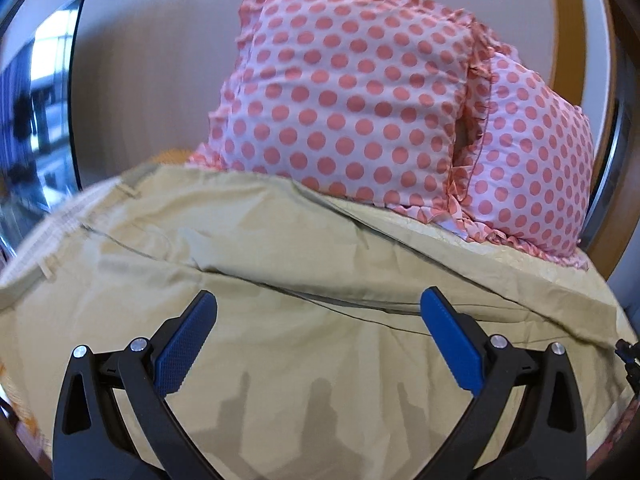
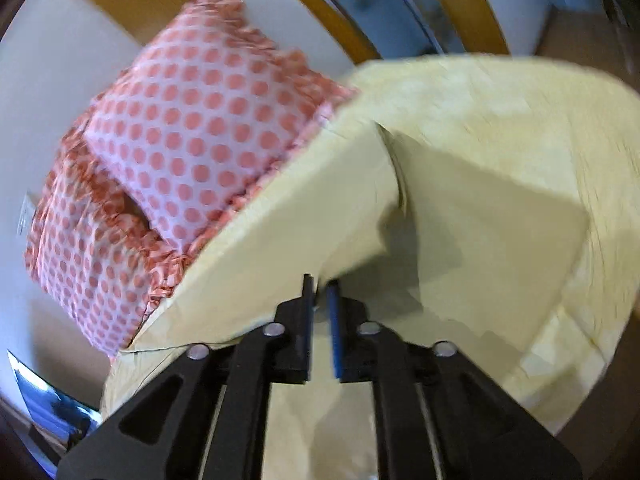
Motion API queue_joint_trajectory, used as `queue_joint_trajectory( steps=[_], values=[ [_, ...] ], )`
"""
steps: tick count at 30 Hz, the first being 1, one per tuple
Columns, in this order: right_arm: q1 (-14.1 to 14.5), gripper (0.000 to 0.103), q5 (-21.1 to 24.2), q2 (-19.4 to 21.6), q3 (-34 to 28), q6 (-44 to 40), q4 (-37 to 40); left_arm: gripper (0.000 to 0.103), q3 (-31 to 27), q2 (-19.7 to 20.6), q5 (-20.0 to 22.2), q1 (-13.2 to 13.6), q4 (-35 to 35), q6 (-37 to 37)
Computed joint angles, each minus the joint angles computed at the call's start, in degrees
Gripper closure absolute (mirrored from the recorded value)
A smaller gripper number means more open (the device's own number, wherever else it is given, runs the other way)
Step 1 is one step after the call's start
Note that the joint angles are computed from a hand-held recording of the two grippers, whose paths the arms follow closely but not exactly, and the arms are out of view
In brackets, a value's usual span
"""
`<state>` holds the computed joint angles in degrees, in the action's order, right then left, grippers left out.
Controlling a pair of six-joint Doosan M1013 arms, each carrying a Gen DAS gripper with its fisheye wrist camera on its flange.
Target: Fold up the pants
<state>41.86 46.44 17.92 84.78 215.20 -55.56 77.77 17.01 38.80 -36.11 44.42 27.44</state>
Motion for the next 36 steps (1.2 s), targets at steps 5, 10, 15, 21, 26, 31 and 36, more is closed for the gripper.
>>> queue_joint_trajectory(
  steps=[5, 10, 15, 21, 26, 31, 36],
  values=[
    [0.11, 0.057, -3.44, -0.99, 2.83, 10.15, -3.58, 0.001, 1.36, -1.22, 1.59, -0.50, 5.46, -3.02],
    [-0.35, 0.076, -2.01, -0.25, 1.75, 9.48, -3.29, 0.001, 0.85, -1.32, 1.57, 0.67, 2.62, -1.25],
    [-1.56, 0.102, -7.91, -1.35, 5.19, 19.07, -12.78, 0.001, 0.11, -1.40, -4.30, 4.74, -14.96, 8.87],
    [2.09, 0.102, 0.79, -4.99, 9.95, 30.89, -26.18, 0.001, -3.77, 1.27, -3.77, 9.72, -33.29, 15.04],
    [2.11, 0.102, 0.33, -5.71, 11.30, 32.72, -27.01, 0.001, -11.34, 6.52, 3.30, 11.93, -40.23, 18.03],
    [1.72, 0.102, -0.56, -5.89, 11.51, 31.46, -26.87, 0.001, -18.37, 10.81, 8.20, 12.58, -38.16, 14.97],
    [1.84, 0.102, -0.65, -5.98, 11.63, 30.05, -26.32, 0.018, -31.24, 18.45, 21.86, 12.60, -32.44, 12.59]
  ],
)
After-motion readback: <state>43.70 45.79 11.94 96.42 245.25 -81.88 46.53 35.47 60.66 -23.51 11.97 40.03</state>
